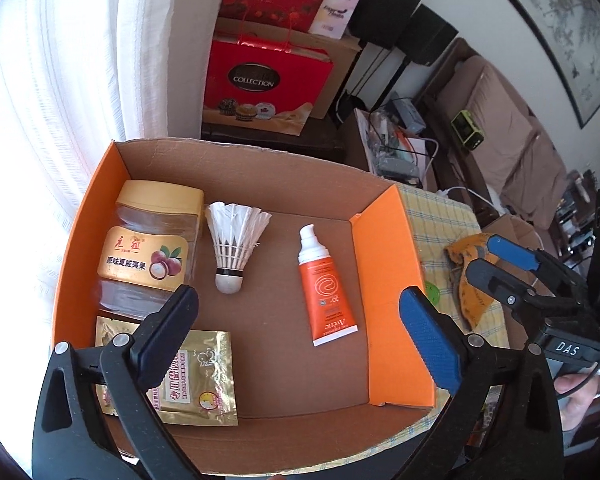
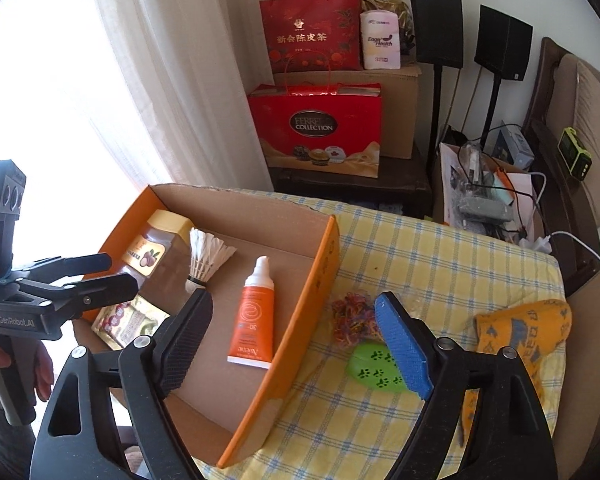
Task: Organize objects
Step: 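Withdraw both tools from the box toward the table, then close the right tool on the green paw-print ball and lift it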
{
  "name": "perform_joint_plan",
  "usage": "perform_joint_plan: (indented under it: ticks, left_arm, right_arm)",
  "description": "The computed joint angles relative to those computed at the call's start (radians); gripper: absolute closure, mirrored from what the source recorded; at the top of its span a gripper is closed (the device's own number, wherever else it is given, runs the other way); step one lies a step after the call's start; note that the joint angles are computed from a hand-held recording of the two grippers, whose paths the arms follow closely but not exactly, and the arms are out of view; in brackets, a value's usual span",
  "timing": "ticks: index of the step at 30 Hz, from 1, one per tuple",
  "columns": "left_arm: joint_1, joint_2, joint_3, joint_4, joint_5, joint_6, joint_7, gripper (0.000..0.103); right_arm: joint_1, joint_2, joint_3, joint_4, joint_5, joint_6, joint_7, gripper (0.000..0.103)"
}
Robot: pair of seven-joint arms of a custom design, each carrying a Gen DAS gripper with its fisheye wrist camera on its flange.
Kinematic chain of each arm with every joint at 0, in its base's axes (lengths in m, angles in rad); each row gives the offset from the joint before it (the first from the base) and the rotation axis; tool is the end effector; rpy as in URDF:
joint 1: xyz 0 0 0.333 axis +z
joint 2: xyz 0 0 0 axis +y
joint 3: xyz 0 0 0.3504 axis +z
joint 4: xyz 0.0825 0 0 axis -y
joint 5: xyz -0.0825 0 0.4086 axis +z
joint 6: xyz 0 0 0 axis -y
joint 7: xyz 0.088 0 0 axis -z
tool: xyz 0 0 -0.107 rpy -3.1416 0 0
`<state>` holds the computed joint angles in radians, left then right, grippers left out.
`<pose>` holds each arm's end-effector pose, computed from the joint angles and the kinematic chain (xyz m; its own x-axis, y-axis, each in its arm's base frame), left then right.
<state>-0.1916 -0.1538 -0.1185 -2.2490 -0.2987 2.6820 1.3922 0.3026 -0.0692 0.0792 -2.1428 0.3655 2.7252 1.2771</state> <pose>0.5304 -0.1630 0.5167 0.0027 -0.9452 0.3264 -0.8655 -0.1657 -0.4727 0.5517 0.2082 0.5297 0.4212 -0.8970 -0.1341 -0.7414 -0.2554 -0.6205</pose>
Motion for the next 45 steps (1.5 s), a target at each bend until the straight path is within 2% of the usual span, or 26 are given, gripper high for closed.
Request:
perform_joint_plan:
  ticks: [5,10,24,32,45]
  left_arm:
    - [-0.035,-0.005,-0.015,0.005,-0.036,0.008,0.026,0.002]
    - [-0.065,0.008,-0.038,0.028,-0.021,0.001,0.041,0.002]
    - [-0.115,0.116,-0.109,0.137,-0.016,-0.017,0.075,0.002]
    - [-0.100,0.165,-0.128,0.185,0.021,0.005,0.019,0.002]
    - [-0.061,0.164,-0.118,0.163,0.059,0.014,-0.065,0.002]
  right_arm:
    - [-0.019,-0.039,-0.018,-0.046,0.005,0.005,-0.008,0.017]
    - [-0.043,-0.079,-0.036,-0.090,0.016,0.007,-0.014,0.017]
    - [-0.126,-0.131,-0.073,-0.165,-0.013,0.006,0.012,0.017]
    - [-0.126,-0.082,-0.072,-0.162,0.008,0.003,0.014,0.017]
    - [-0.078,0.083,-0.036,-0.097,0.094,0.030,0.017,0.017]
